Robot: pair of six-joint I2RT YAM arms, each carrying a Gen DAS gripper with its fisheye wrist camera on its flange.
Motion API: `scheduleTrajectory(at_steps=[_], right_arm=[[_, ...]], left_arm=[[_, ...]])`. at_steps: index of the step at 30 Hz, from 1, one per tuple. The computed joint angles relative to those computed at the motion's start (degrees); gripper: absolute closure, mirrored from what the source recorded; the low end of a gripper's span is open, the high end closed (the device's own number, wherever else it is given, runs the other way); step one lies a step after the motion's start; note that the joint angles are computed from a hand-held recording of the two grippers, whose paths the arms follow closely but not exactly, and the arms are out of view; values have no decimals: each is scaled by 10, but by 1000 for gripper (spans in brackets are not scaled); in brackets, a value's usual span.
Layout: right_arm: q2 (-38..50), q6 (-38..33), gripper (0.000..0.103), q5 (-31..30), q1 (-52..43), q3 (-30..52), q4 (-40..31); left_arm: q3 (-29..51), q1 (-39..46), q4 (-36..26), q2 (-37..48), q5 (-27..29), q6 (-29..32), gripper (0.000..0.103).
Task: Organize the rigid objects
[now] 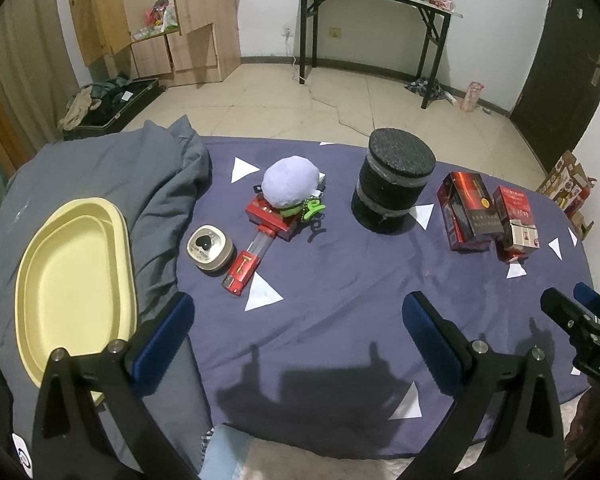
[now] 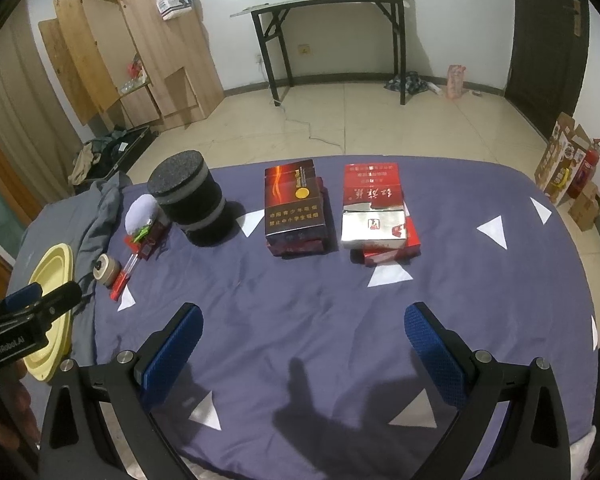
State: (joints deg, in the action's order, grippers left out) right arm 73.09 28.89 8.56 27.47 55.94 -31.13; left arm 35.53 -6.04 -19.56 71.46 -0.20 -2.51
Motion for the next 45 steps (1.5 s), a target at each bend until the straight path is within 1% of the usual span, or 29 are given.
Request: scheduleTrajectory(at_steps=[19, 23, 26, 31, 34, 35, 37, 41, 43, 45], right_arm=[[-10, 3, 0, -3, -10, -14, 8], [-27, -3, 0, 4, -17, -29, 15], [-50, -6, 0, 10, -27, -43, 20], [-89, 21, 0, -1, -45, -78, 27], [-95, 23, 0, -5, -50, -84, 22], [-98, 22, 0, -6, -52, -86, 21], [-101, 19, 0, -8, -57, -87, 19], [-88, 12, 0, -32, -77, -88, 25], [-75, 7, 0, -37, -82, -85, 34], [-55, 0, 0, -55, -94, -84, 49]], left_arm=[[8, 3, -10, 1, 3, 4, 0], [14, 12, -19, 9, 0, 4, 0], [14, 32, -25, 6, 17, 9, 0], [21, 54, -35, 9, 27, 19, 0], [28, 68, -41, 10, 31, 46, 0], [35, 76, -47, 13, 33, 63, 0], [57, 108, -59, 28, 58, 110, 0], [129, 175, -88, 92, 98, 173, 0], [170, 205, -98, 133, 108, 190, 0], [192, 218, -95, 166, 112, 202, 0]])
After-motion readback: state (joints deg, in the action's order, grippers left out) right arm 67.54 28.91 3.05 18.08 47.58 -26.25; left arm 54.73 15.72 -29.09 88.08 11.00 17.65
